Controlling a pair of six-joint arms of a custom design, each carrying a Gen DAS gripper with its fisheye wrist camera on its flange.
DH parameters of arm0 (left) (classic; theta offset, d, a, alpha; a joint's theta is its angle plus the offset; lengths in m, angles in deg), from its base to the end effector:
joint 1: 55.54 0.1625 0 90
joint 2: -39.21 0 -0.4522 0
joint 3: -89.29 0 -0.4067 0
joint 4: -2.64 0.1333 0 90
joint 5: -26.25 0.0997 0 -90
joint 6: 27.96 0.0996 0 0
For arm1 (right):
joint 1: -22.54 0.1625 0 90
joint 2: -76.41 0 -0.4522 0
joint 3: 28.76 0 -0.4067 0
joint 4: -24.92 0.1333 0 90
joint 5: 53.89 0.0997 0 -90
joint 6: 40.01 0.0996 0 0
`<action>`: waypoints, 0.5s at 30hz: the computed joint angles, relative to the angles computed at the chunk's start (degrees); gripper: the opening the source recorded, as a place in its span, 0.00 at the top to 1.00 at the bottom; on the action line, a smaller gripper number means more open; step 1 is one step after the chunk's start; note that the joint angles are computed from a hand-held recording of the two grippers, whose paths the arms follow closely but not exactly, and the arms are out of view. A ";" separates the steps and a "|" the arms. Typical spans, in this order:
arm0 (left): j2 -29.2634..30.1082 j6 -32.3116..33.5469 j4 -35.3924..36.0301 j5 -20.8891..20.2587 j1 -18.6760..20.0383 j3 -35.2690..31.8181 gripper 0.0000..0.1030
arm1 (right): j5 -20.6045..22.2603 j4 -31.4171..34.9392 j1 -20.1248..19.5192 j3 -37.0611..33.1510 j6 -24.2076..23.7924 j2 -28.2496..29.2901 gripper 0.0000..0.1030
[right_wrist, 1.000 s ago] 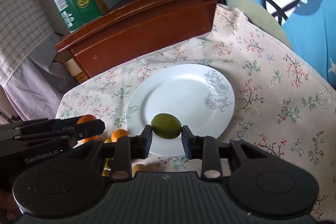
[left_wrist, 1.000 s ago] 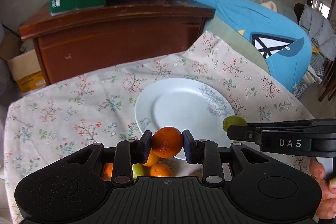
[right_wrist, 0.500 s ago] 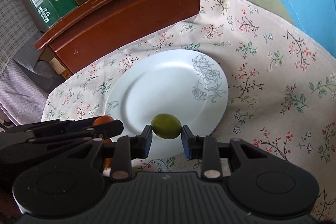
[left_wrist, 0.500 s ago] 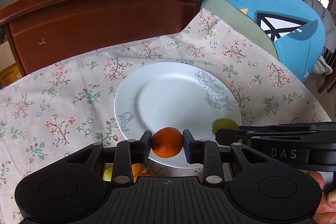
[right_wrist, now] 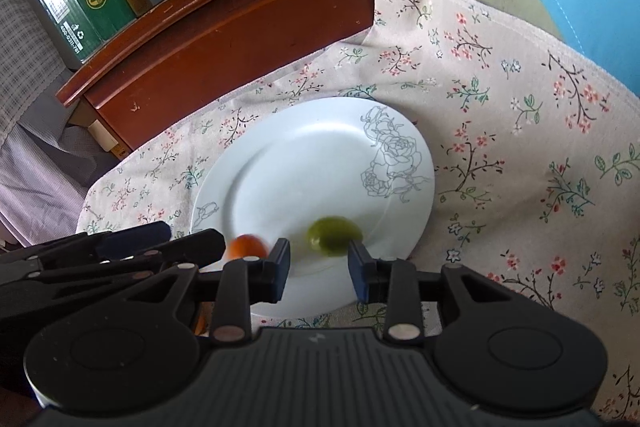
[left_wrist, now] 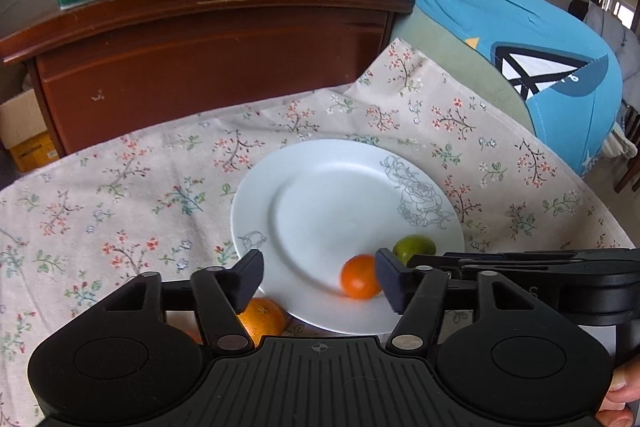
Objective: Organize fruits
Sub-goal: 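Carry both fruits onto the white plate and open both tools to release them, then move both open tools back to the fruit pile toward the brown kiwis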
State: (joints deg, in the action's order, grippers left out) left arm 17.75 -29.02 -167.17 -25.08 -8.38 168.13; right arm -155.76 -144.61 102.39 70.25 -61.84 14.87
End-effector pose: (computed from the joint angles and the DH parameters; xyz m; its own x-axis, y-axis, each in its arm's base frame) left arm -0.3747 -0.6916 -0.0485 -0.7461 0.3435 -0.5704 0.6148 0.6843 -0.3922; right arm -0.0084 -0.6869 0.3071 -0.9203 0.0142 0.3909 -0.2277 0.7930 -0.5651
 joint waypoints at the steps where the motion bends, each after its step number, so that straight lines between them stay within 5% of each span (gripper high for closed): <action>1: -0.25 -0.33 0.21 0.33 -0.11 0.17 0.36 | 0.27 0.23 -0.07 0.00 0.08 -0.09 0.67; 15: -5.26 -5.83 4.08 5.41 -1.52 5.52 0.29 | 1.77 1.55 -0.26 1.05 -0.14 -1.70 0.67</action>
